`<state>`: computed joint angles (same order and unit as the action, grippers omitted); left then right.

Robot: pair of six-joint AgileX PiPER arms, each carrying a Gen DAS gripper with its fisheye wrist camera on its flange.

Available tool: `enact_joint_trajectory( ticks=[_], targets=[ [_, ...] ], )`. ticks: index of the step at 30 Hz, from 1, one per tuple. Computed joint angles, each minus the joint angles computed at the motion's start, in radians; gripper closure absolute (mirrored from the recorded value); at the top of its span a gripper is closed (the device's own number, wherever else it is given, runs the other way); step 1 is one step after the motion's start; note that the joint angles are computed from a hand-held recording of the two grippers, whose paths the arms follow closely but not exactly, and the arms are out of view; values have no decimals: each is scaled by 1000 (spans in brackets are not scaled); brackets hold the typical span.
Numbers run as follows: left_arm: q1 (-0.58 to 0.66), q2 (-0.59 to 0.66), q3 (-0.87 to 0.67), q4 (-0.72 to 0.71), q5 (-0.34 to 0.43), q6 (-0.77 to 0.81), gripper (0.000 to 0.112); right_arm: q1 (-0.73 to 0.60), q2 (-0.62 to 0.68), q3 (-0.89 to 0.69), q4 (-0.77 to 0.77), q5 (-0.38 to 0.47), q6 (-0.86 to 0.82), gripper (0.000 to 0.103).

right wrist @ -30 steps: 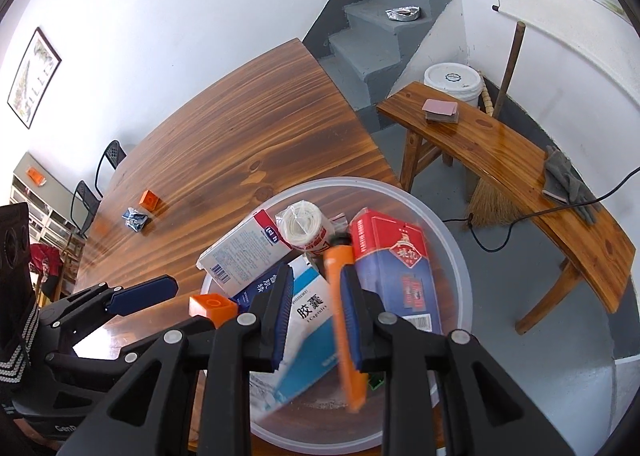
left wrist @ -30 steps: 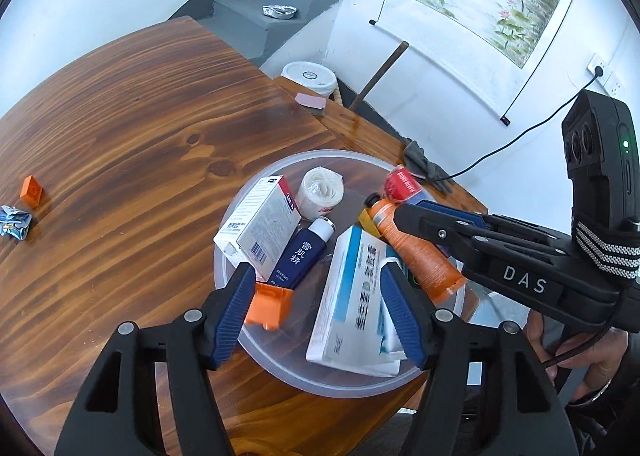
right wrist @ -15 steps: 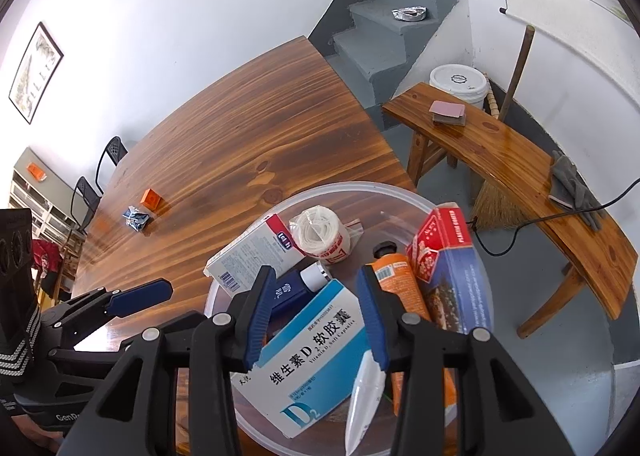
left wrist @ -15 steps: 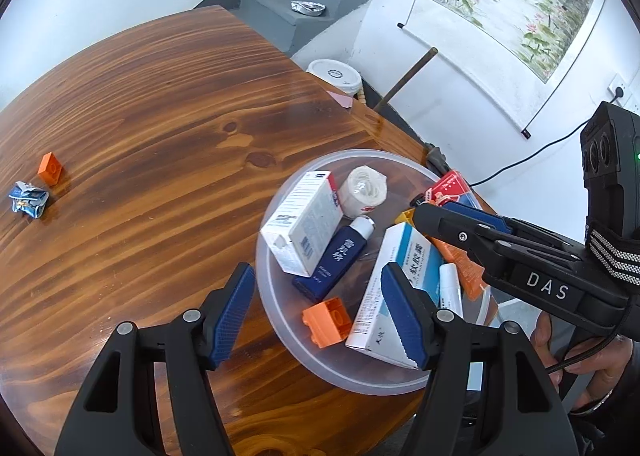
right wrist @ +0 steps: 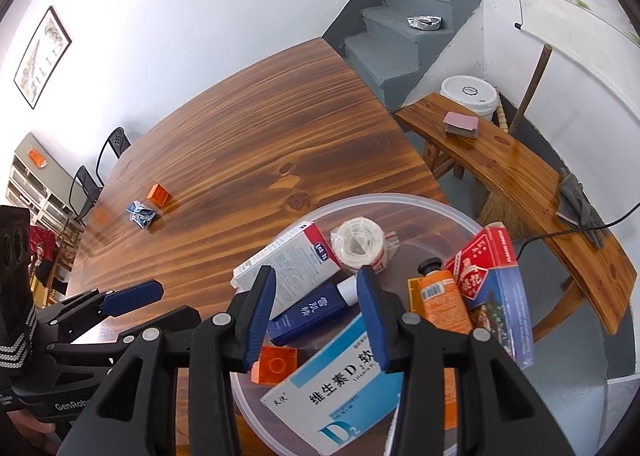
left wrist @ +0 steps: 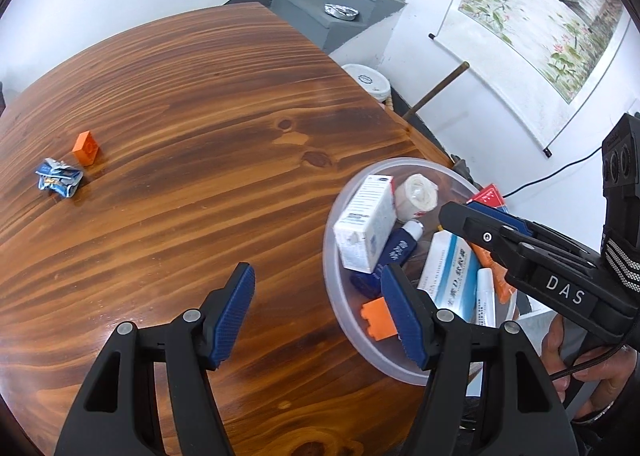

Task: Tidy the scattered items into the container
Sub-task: 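Move both open tools back over the table toward the wrapper and small brick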

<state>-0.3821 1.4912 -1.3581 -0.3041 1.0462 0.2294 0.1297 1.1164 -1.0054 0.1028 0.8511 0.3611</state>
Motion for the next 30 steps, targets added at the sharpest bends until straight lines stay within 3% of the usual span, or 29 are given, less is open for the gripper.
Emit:
enact_joint_trajectory(
  ticks=[5, 30],
  targets=[
    [49, 0, 1, -11, 11, 25, 43, 80, 27, -26, -72, -5, 94, 50],
    [398, 51, -24, -94, 86, 201, 43, 411, 289, -240, -292, 6, 386, 42]
  ],
)
